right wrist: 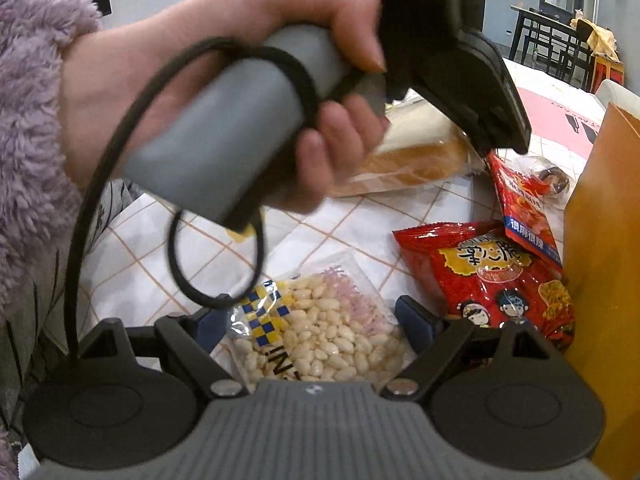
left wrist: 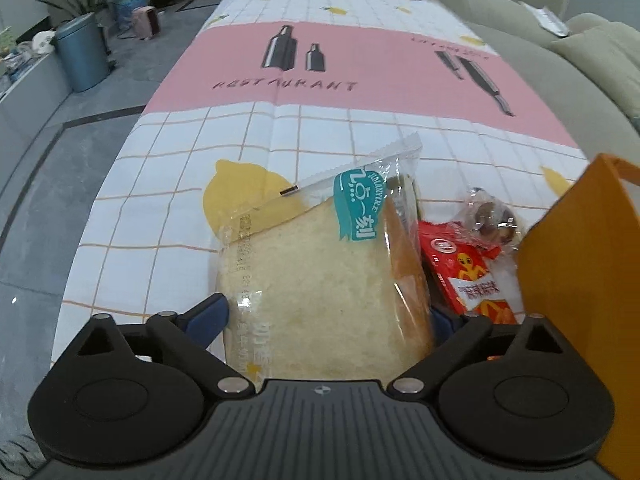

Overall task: Organize snacks
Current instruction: 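Grasp the sliced bread bag with the left gripper while the right gripper grasps the peanut bag, then lift the bread bag and peanut bag and carry them over the box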

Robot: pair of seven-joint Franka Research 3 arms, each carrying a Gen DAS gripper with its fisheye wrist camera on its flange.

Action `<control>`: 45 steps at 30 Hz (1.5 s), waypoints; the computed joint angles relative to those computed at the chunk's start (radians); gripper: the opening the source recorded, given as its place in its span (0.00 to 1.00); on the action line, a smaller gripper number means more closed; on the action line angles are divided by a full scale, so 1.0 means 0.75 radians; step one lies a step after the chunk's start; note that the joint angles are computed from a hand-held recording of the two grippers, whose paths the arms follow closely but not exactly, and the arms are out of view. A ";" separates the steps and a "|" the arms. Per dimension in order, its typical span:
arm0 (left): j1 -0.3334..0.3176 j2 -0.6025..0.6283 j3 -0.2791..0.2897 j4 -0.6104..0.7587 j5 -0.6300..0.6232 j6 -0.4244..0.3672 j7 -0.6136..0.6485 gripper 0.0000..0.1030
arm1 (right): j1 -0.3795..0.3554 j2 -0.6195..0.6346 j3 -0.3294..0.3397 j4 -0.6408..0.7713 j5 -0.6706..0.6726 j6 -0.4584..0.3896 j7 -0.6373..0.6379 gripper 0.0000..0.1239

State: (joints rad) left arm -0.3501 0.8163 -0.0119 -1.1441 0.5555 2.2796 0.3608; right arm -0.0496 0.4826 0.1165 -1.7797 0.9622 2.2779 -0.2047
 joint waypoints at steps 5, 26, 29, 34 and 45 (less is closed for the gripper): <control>0.018 -0.133 0.000 -0.214 0.017 0.165 -0.097 0.95 | -0.003 -0.001 0.000 0.002 -0.004 -0.009 -0.002 0.68; 0.172 -0.422 -0.102 -0.687 -0.191 0.681 -0.102 0.78 | 0.010 -0.027 -0.005 -0.040 0.009 0.033 -0.041 0.67; 0.148 -0.442 -0.078 -0.700 -0.172 0.666 -0.110 0.75 | 0.010 -0.033 -0.002 -0.048 0.013 0.041 -0.054 0.67; 0.154 -0.486 -0.071 -0.770 -0.172 0.729 -0.139 0.74 | -0.011 -0.083 0.013 -0.108 0.093 0.041 -0.197 0.66; 0.048 -0.591 0.105 -0.887 0.123 0.897 -0.464 0.73 | -0.049 -0.106 -0.018 -0.068 0.263 -0.133 -0.207 0.66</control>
